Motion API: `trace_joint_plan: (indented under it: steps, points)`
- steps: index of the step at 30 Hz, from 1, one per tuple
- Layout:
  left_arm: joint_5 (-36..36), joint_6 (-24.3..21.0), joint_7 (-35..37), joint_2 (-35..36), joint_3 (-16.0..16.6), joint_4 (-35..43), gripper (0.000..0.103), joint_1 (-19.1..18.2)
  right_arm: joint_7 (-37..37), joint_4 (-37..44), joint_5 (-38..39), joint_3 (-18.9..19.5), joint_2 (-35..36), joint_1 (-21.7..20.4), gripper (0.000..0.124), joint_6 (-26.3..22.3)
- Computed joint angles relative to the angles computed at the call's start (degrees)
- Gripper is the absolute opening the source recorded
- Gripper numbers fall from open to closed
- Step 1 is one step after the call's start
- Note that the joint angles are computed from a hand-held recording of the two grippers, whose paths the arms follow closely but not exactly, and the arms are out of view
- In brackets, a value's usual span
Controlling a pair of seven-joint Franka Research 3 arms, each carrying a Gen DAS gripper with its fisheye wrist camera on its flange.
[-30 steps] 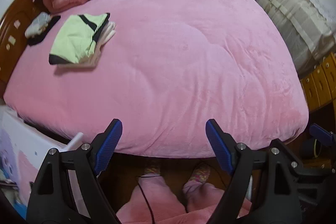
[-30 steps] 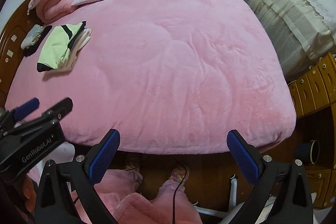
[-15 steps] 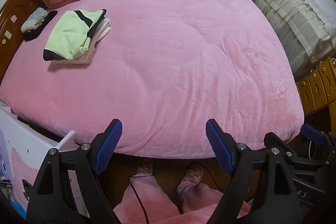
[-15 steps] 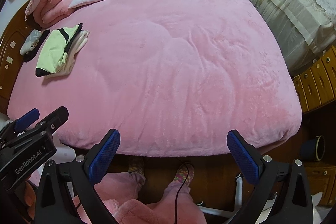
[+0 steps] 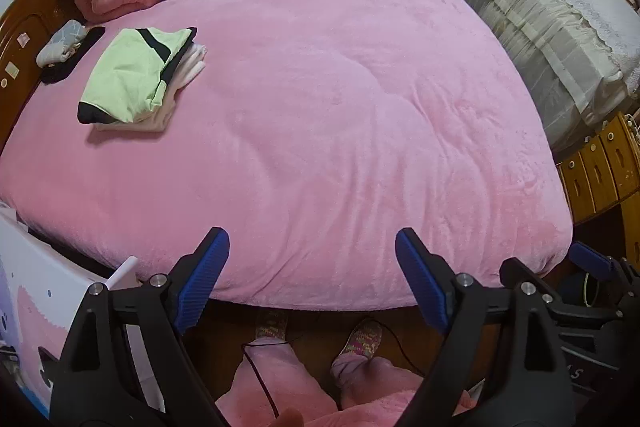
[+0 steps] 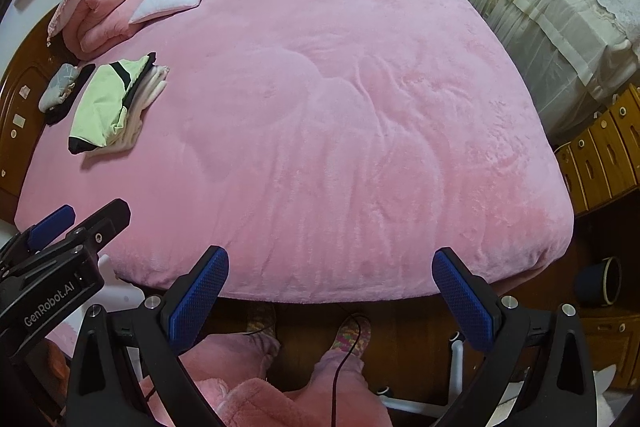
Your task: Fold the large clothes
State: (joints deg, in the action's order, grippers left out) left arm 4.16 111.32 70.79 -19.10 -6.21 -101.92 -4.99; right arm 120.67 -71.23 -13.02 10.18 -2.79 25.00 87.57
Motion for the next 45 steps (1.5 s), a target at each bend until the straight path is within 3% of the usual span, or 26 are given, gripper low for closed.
trace_joint_plan:
  steps: [17,45]
  points:
    - [0.16,0.2,0.25,-2.03,-0.42,-1.48,0.083,-0.62,4.49,-3.92,-0.99,1.79,-3.79,0.02,0.103,-0.94]
    - [2.02,-0.64,-1.41,-3.06,-1.46,-1.91,0.083,-1.96,3.77,-7.0,0.82,2.6,-5.7,-1.61,0.103,0.71]
